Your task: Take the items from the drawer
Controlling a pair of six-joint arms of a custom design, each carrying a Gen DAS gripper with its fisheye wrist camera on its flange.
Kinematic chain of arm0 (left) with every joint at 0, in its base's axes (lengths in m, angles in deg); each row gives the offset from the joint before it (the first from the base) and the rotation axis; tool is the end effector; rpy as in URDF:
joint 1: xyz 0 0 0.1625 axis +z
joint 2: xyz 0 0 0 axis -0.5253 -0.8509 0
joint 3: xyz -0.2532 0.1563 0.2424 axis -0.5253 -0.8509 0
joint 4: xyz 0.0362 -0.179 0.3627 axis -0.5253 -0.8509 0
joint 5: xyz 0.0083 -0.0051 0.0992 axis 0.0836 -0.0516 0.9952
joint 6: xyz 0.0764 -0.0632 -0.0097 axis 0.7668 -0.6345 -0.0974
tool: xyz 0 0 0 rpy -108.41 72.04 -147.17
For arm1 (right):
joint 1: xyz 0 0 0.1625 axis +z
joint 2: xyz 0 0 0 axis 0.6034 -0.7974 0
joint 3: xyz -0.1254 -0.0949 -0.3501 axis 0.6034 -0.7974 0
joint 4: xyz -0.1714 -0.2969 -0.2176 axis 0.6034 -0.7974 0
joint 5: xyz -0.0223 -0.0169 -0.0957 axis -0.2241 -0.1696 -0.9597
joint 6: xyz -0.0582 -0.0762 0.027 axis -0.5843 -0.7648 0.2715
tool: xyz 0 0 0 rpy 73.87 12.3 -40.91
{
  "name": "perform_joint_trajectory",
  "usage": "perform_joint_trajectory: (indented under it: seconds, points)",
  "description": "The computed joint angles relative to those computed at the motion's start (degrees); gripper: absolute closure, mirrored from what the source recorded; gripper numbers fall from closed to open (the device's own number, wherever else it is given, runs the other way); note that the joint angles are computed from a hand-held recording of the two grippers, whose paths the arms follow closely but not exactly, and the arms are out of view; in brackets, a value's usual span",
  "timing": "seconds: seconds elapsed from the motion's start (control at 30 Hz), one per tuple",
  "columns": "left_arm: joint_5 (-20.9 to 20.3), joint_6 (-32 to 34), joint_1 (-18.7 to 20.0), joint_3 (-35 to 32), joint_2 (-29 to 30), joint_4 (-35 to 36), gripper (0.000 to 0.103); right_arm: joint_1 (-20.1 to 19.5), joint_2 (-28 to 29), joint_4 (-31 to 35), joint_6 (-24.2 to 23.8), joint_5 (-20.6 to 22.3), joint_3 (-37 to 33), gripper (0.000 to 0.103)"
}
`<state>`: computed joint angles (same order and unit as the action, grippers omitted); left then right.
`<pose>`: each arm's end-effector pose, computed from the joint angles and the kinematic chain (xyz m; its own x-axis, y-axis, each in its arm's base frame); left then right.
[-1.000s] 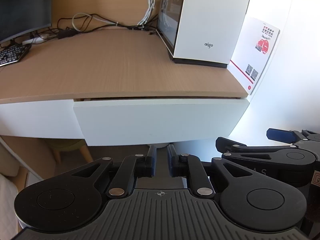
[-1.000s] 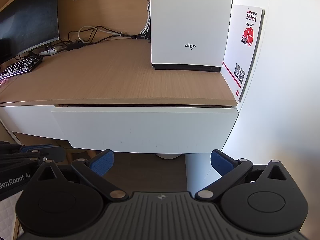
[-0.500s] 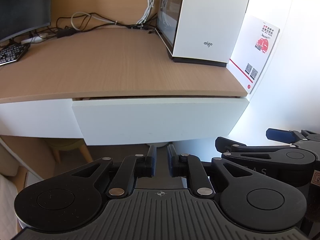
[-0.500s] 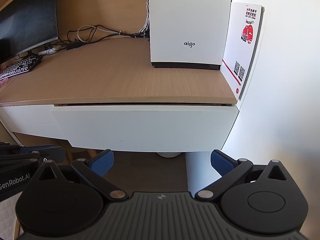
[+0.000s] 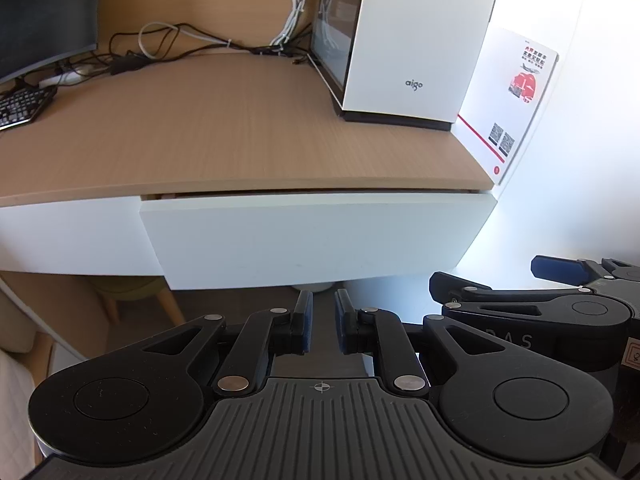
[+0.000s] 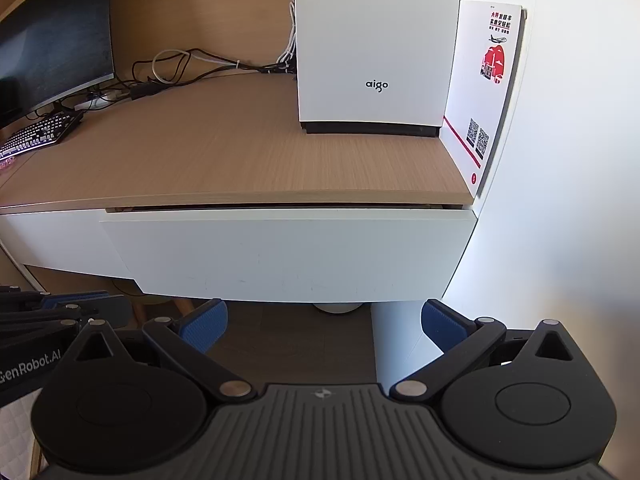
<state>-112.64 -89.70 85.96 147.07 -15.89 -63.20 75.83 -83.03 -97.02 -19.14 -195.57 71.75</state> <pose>-0.2232 -0.6855 0.3337 -0.7634 -0.2255 -0.6053 0.3188 0.6835 -0.6567 0.4076 -0.7503 0.1105 -0.6540 -0.4139 0.6332 -0.7043 0.6386 -0.3100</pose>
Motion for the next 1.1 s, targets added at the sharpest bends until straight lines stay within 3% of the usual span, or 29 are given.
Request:
perform_joint_trajectory:
  seconds: [0.73,0.97,1.1]
  points:
    - [-1.7,-1.9,0.8,-0.9,-0.8,4.0,0.088,-0.1,0.6,0.9,1.2,0.0,-0.7,0.0]
    - [-9.4,-0.6,3.0,-0.1,-2.7,5.4,0.087,0.1,0.6,0.0,2.6,0.4,0.3,0.0]
    - [-13.0,1.4,4.1,0.8,-3.7,2.2,0.087,0.3,0.9,-2.2,2.4,0.9,0.5,0.0]
